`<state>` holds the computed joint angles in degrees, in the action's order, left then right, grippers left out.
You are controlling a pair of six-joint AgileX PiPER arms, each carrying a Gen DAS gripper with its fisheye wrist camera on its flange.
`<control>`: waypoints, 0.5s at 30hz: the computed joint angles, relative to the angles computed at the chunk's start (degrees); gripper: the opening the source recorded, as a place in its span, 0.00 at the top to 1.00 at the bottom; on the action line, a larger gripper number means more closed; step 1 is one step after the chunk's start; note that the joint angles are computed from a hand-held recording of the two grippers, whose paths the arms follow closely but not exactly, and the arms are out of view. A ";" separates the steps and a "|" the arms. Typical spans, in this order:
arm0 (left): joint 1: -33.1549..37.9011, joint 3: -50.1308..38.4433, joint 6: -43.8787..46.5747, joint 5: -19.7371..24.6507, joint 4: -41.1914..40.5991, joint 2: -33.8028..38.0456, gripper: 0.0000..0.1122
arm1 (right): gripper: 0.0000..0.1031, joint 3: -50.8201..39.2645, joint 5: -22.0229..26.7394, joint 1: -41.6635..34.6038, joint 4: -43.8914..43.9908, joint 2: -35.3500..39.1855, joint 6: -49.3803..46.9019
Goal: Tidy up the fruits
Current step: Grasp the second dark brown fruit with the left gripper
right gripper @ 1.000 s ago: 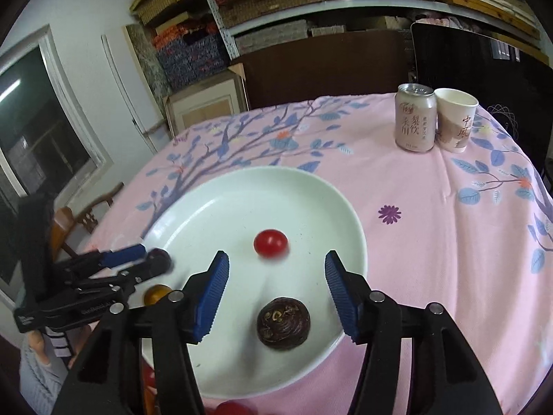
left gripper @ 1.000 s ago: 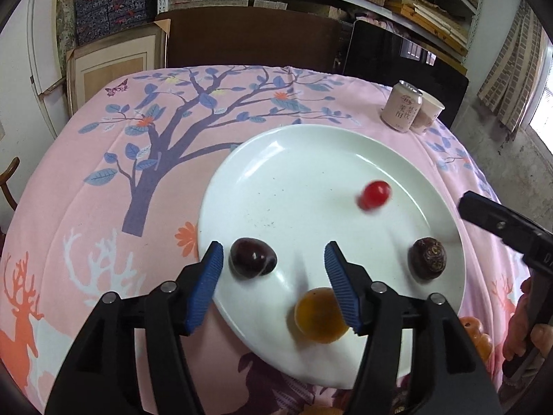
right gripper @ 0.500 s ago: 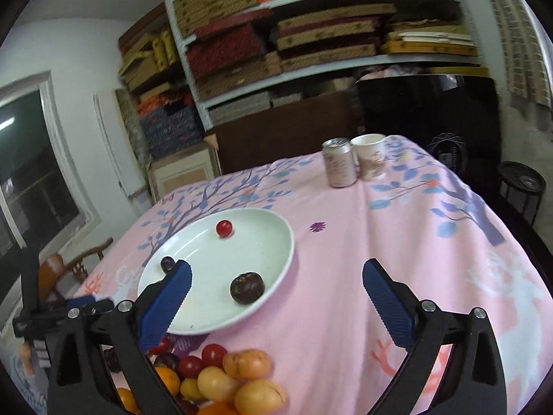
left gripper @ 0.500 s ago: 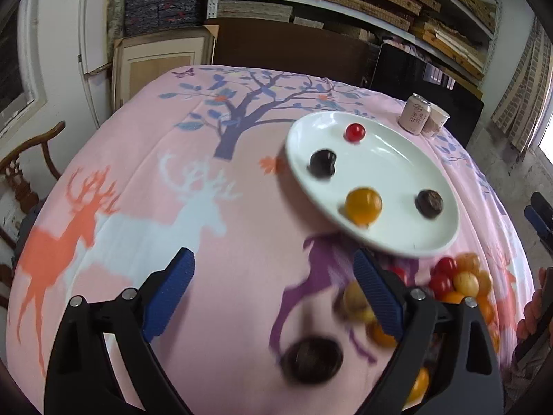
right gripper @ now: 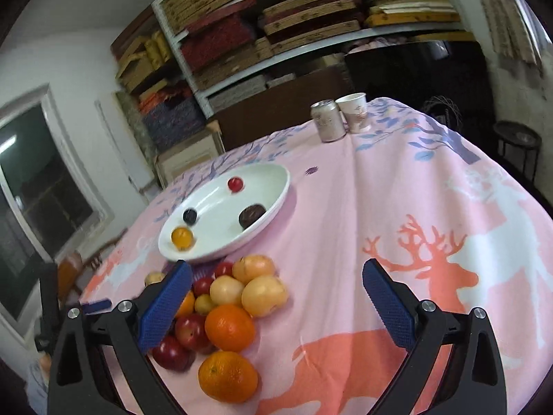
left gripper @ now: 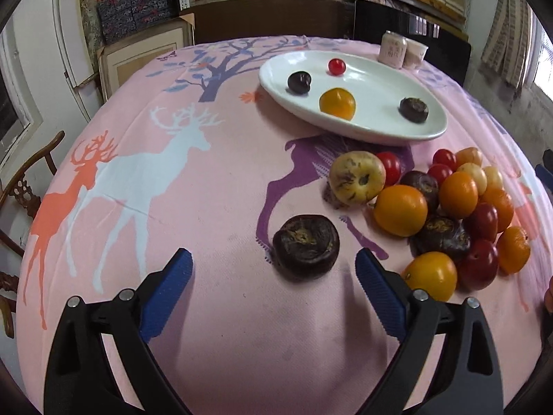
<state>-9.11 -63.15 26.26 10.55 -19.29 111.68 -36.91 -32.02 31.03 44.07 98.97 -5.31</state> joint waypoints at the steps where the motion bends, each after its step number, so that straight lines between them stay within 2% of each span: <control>1: 0.19 -0.80 0.84 0.67 -0.90 0.43 0.17 | 0.03 -0.68 -0.65 1.47 4.36 0.31 -4.62; 2: 0.33 -1.44 1.61 1.11 -1.77 0.82 0.17 | 0.03 -1.09 -1.06 2.35 6.47 0.43 -6.94; 5: 0.07 -4.02 -4.49 2.50 4.13 2.71 0.17 | 0.03 -1.69 -2.15 3.75 9.08 0.86 -9.77; 6: 0.03 -4.69 -4.34 3.02 4.20 3.23 0.22 | 0.03 -1.88 -2.02 3.75 9.52 0.98 -10.18; 7: 0.07 -5.20 -2.78 3.54 2.94 3.64 0.32 | 0.03 -1.73 -1.72 3.54 9.29 0.90 -9.90; 8: 0.09 -5.65 -1.06 3.94 1.62 3.99 0.32 | 0.03 -1.76 -1.12 3.07 8.54 0.87 -9.22; 9: 0.07 -5.49 0.31 3.47 0.41 3.93 0.39 | 0.03 -1.61 -0.57 2.54 7.23 0.82 -7.87; 11: 0.35 -5.26 5.86 3.60 -4.66 3.74 0.45 | 0.03 -1.30 -0.08 2.03 6.67 0.59 -7.03; 15: 1.39 -5.06 14.21 4.79 -13.22 3.33 0.64 | 0.03 -1.11 1.84 0.49 3.54 0.73 -2.80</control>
<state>-7.72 -68.21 40.47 15.34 -32.51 115.01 -38.01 -30.18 31.52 47.61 99.70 -8.11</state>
